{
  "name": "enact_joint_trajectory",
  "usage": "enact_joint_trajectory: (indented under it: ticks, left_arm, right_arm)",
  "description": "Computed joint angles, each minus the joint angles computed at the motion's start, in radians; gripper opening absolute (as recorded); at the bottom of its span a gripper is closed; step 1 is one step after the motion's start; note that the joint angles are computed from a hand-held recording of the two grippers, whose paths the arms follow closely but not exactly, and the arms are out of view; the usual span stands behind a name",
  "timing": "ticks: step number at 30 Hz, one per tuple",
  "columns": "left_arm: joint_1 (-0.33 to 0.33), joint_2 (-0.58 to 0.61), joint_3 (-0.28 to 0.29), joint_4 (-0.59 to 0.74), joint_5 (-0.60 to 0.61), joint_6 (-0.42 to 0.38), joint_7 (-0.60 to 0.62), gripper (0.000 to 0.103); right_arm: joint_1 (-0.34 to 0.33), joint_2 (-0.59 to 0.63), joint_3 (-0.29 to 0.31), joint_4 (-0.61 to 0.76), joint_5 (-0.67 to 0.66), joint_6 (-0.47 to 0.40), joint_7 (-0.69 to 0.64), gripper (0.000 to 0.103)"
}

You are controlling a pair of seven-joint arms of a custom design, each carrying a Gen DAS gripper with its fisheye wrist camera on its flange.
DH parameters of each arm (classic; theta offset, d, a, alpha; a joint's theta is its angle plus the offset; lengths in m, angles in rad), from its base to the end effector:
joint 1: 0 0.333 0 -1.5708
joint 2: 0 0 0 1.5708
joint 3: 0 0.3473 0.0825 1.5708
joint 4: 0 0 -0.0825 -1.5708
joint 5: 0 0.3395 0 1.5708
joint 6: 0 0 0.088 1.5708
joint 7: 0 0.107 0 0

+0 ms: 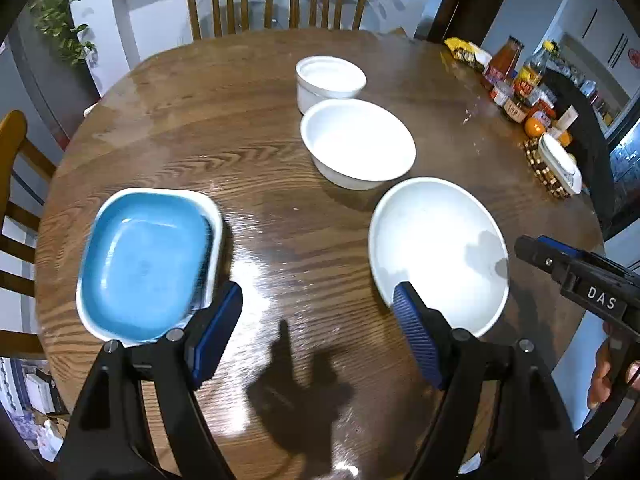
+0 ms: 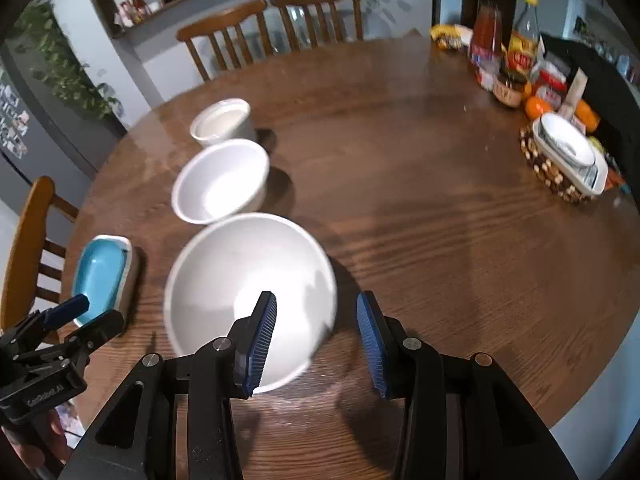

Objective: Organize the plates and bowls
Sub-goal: 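Move both grippers to the large white bowl and close them on its rim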

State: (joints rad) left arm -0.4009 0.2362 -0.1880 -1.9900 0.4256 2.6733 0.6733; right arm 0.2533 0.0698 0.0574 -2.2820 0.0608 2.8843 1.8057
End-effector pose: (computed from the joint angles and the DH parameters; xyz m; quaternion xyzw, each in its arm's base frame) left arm 0.5003 -0.3392 0.4521 -0.6802 0.6892 -0.2168 0.1240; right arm 0.5113 0.1600 0.4457 -0.6889 0.6753 -0.1141 0.2376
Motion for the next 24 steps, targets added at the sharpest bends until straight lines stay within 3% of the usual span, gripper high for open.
enact_joint_trajectory:
  ticks: [8,10,11,12,13,15,18,22,24]
  left_arm:
    - [-0.034,0.103,0.006,0.115,-0.032,-0.088,-0.029,0.073]
    - [-0.029,0.118,-0.002,0.126,-0.07,-0.098,-0.027,0.062]
    - [-0.023,0.122,-0.008,0.128,-0.095,-0.1,-0.02,0.05]
    - [-0.02,0.128,-0.012,0.131,-0.116,-0.101,-0.017,0.038]
    - [-0.012,0.128,-0.021,0.124,-0.144,-0.087,-0.006,0.033]
    - [-0.029,0.122,-0.008,0.12,-0.143,-0.074,-0.028,0.01]
    - [-0.077,0.103,0.032,0.122,-0.065,-0.126,-0.121,0.009]
    - [-0.061,0.037,0.031,0.05,-0.044,-0.109,-0.226,0.009]
    - [-0.061,0.006,0.031,0.032,-0.011,-0.138,-0.288,0.008]
  right_arm:
    - [-0.083,0.093,0.076,0.093,0.385,-0.1,-0.421,0.042]
    - [-0.085,0.111,0.078,0.115,0.424,-0.128,-0.481,0.042]
    - [-0.084,0.12,0.077,0.124,0.429,-0.139,-0.507,0.037]
    - [-0.084,0.126,0.079,0.129,0.44,-0.146,-0.534,0.025]
    - [-0.089,0.134,0.084,0.14,0.457,-0.165,-0.574,0.018]
    - [-0.098,0.142,0.093,0.154,0.505,-0.193,-0.647,0.009]
    - [-0.073,0.147,0.082,0.167,0.475,-0.205,-0.681,0.009]
    - [-0.074,0.138,0.097,0.196,0.52,-0.249,-0.782,0.009]
    - [-0.063,0.139,0.095,0.218,0.52,-0.283,-0.815,0.009]
